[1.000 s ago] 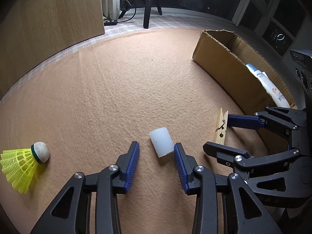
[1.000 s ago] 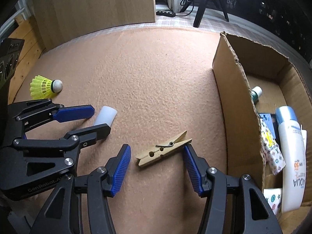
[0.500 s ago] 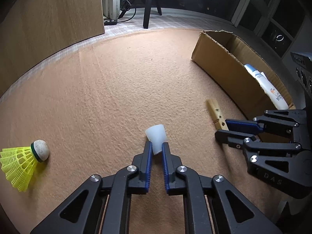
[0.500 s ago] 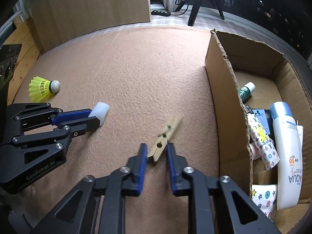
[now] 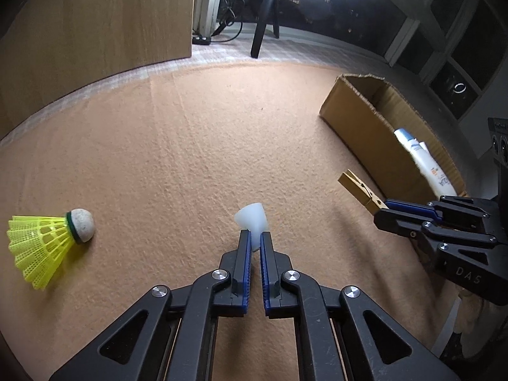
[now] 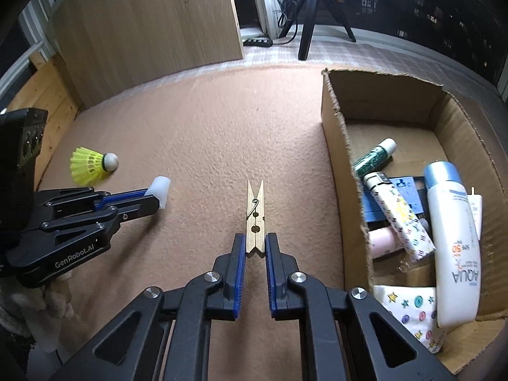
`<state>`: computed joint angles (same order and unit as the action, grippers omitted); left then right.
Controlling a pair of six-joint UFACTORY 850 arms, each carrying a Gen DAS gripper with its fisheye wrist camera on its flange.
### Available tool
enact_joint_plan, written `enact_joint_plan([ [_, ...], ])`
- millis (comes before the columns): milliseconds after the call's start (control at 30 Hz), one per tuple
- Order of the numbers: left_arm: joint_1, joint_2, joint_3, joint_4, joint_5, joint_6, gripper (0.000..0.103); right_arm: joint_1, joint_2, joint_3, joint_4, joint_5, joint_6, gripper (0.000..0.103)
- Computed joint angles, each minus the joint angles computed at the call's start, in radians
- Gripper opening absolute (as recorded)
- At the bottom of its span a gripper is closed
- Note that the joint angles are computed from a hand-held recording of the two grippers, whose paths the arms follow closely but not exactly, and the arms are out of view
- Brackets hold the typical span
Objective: Organize objects
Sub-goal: 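Carry the clothespin and white cap over the box with both grippers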
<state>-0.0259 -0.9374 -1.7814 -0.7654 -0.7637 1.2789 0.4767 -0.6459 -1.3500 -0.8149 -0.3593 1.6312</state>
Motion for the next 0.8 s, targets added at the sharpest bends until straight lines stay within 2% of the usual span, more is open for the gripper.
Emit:
enact_joint_plan([
  [233, -0.01, 0.045, 0.029, -0.058, -0.01, 0.048, 0.005, 0.01, 0.098, 0.094, -0.206, 0.008, 0.231, 0.011],
  [467, -0.055, 0.071, 0.03, -0.109, -0.021, 0.081, 0.005, 0.016, 0.224, 0.21, -0.361, -0.049, 0.408, 0.011],
  [800, -0.151, 0.079, 0.013, -0.157, 0.005, 0.077, 0.005, -0.044, 0.331, 0.329, -0.424, -0.105, 0.462, 0.011],
])
